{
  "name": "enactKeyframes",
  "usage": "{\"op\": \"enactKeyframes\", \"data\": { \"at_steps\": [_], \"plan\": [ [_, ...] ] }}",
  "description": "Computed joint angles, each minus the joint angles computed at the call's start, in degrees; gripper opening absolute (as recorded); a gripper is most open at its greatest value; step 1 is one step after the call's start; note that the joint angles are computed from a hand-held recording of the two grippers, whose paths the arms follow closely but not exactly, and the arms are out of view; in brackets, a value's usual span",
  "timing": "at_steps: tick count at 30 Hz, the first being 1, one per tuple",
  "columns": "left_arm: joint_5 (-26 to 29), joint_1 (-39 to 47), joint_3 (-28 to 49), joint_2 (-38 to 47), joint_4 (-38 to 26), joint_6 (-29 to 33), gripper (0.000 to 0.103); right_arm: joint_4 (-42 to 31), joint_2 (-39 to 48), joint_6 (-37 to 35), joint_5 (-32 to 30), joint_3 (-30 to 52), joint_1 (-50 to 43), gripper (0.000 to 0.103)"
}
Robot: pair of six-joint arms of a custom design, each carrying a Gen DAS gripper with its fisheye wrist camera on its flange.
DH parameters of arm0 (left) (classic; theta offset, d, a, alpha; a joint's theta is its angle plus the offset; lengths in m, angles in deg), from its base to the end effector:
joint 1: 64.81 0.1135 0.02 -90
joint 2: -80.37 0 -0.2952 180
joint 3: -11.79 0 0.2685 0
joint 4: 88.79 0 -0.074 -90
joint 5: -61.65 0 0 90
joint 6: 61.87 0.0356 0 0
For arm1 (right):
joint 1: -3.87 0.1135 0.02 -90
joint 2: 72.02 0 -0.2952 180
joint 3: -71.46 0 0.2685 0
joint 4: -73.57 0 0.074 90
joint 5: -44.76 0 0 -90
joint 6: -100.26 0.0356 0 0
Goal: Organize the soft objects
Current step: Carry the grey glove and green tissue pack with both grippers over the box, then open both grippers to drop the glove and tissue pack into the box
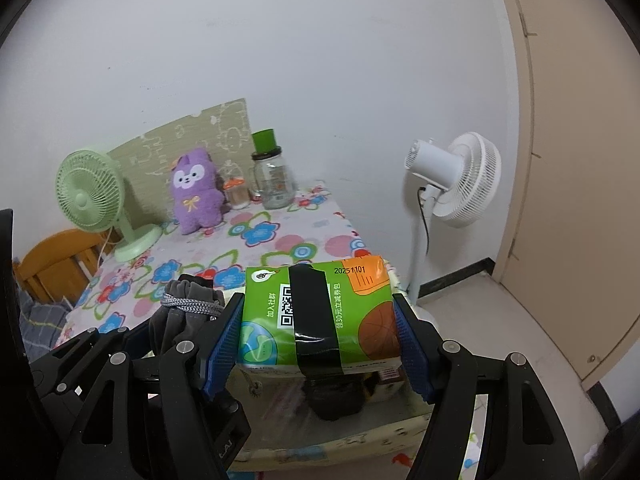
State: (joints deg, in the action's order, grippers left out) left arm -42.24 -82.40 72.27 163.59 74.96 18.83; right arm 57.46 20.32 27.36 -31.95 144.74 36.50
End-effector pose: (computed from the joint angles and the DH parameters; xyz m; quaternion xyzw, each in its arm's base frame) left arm 0.3049 -0.0877 0.2345 0.0128 0.8973 0.0068 0.4411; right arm 0.3199 0.1951 0.2582 -0.0663 0.8808 0.0991 0.4581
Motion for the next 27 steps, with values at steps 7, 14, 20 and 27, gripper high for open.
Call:
{"op": "enactKeyframes", "data": {
  "at_steps": [7, 14, 20, 27],
  "plan": [
    [0.8, -0.8, 2.6, 4.0, -0.3, 0.1, 0.047, -0.1, 1.5, 0.3, -1.2, 0.5, -2.5, 0.073],
    [-0.8, -0.4, 6.4, 8.4, -2.2, 1.0, 0.056, -0.3, 3.4, 0.5, -2.4, 1.4, -4.1, 0.073],
    [-0.1, 0.0, 6.3, 8.5, -2.3, 1.5, 0.074, -0.5, 4.8, 0.7, -3.4, 2.5, -4.5, 0.073],
    [-1.6, 0.2, 4.8, 7.4, -1.8, 2.3, 0.081, -0.8, 5.6, 0.9, -3.7, 2.9, -3.8, 0.073]
  ]
}}
